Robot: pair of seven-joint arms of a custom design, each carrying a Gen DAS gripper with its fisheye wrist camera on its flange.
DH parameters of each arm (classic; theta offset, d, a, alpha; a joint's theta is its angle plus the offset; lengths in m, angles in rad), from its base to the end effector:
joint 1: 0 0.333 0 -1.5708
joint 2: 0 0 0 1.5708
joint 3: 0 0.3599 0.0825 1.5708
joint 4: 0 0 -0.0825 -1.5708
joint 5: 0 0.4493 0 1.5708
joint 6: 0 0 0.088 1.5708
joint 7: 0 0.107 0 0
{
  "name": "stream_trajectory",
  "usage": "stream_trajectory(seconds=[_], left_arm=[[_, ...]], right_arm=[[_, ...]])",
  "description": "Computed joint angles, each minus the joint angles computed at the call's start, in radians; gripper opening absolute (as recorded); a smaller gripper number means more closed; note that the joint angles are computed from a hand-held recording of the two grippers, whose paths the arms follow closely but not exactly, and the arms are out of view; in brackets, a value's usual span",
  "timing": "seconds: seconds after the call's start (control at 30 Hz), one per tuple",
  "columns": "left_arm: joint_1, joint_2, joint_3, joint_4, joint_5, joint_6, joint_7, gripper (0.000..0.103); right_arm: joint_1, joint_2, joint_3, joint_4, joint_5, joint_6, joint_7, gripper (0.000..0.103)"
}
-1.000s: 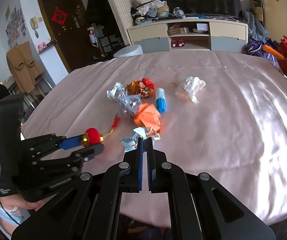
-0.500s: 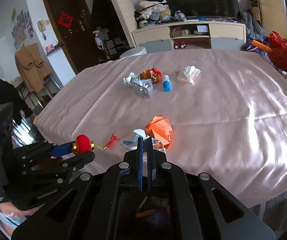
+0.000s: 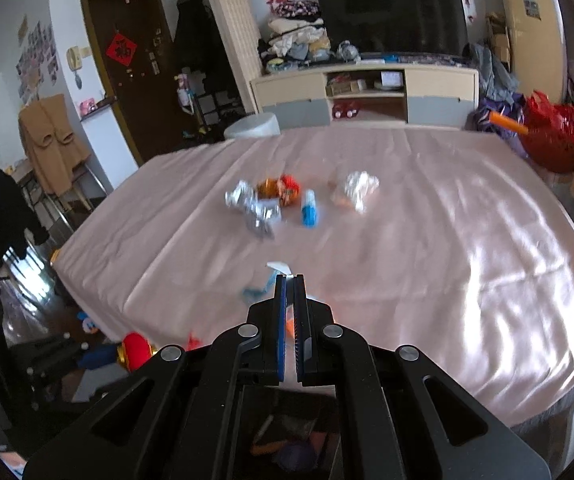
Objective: Collect trash
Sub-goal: 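Carry the red lantern and blue clip to the black bin and open both grippers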
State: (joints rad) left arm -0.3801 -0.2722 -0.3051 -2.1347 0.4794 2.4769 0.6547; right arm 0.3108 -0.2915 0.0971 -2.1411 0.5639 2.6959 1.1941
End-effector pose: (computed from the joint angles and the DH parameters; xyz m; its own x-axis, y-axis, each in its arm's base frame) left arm 0.4331 -0.3767 0.6067 -0.0930 -0.9946 0.0470 -0.7328 0.0364 -0.6795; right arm 0.5256 0.2147 0.6468 0.4662 -0.8556 -0.2250 -0.6302 -0.1428 -0.7632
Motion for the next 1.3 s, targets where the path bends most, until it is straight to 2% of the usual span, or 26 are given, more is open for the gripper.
stream_trajectory(seconds=[0.33,0.63,0.77,1.07,1.3], left_arm=[[0.006,0.005,-0.007,0.053,0.025,-0.019,0.019,0.035],[-0.003,-0.07,-0.044,0.04,0.084,-0.035,-0.029,0.035],[-0.021,-0.11,-0.059,0.006,0.089,-0.051,-0.05,0.035],[-0.086,-0.114,-0.039,-0.095,-0.011,-0.042,-0.034,0.035],[-0.123,-0.077,-0.007,-0.166,-0.116,0.043,-0.018,0.035]], right_arm=[[-0.005,-0.032,-0.011,0.018,0.004,0.003,-0.012,0.005],[-0.002,-0.171,-0.019,-0.084,0.036,-0.005,-0.044,0.005],[0.01,-0.24,-0.027,-0.16,0.058,-0.034,-0.064,0.005],[0.03,-0.269,-0.034,-0.285,0.122,-0.112,-0.059,0.005],[0.029,-0.256,-0.02,-0.344,0.131,-0.135,-0.032,0.005]])
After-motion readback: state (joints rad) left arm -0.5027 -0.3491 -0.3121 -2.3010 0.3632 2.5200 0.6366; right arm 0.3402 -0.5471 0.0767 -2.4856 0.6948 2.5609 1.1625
